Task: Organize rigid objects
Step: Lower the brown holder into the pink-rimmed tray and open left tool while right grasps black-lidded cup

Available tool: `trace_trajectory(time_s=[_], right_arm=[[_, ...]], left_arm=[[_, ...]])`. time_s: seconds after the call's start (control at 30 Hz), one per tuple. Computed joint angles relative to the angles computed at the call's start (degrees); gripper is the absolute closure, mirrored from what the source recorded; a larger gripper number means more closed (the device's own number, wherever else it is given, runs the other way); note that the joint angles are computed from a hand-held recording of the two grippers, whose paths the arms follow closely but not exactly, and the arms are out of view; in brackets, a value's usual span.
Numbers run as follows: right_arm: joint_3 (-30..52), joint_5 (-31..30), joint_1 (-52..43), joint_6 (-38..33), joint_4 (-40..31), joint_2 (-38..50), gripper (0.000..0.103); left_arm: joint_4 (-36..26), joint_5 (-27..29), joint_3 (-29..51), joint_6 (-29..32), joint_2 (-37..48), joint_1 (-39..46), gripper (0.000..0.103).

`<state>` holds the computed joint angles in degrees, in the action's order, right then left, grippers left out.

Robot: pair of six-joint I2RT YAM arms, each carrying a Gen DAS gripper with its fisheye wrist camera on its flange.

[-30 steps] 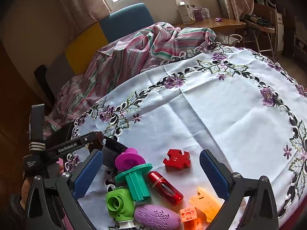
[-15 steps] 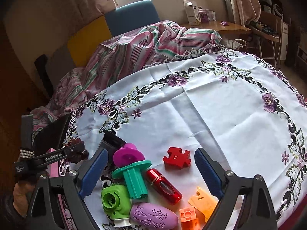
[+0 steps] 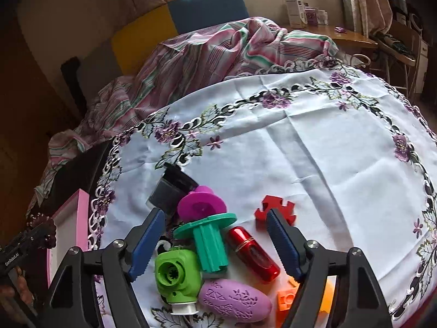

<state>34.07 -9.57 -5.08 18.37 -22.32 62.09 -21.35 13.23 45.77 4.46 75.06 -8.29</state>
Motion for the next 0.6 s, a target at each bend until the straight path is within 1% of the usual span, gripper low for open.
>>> trace_trajectory(time_s=[0.07,0.13,0.2,0.3,0.4,0.47,0.53,0.6], right_arm=[[2.42,-0.89,2.52,1.06,0.90,3.68,0.027],[5.88,1.23,5.53,2.01,1.87,8.79,0.027],[10.51,2.82,7.14,1.50,1.64,15.40,0.027],[18.52,5.79,8.52,0.73,-1.03,26.23,0.027],[25.07,4.27,8.85,-0.25,-3.91,35.82,0.027],[28.06,4.85,10.30,-0.98,-4.56,40.00,0.040],[29.82,3.85,11.94,-1.28,-4.17,42.20,0.044],[31.11,6.66,14.20,-1.33,-4.52,43.16,0.044]], left_arm=[[0.16,0.09,-2.22,1.38,-2.12,2.30,0.060],[0.12,1.34,-3.79,2.18,-2.94,4.95,0.060],[0.00,2.15,-5.19,2.43,-3.59,7.56,0.060],[-0.50,4.02,-6.52,3.85,-4.52,11.81,0.060],[-1.43,5.94,-7.44,5.16,-5.78,15.42,0.060],[-2.40,7.88,-7.44,6.09,-5.92,18.04,0.060],[-2.18,9.12,-8.14,6.89,-6.63,19.88,0.060],[-1.99,9.95,-8.22,7.51,-6.72,21.28,0.060]])
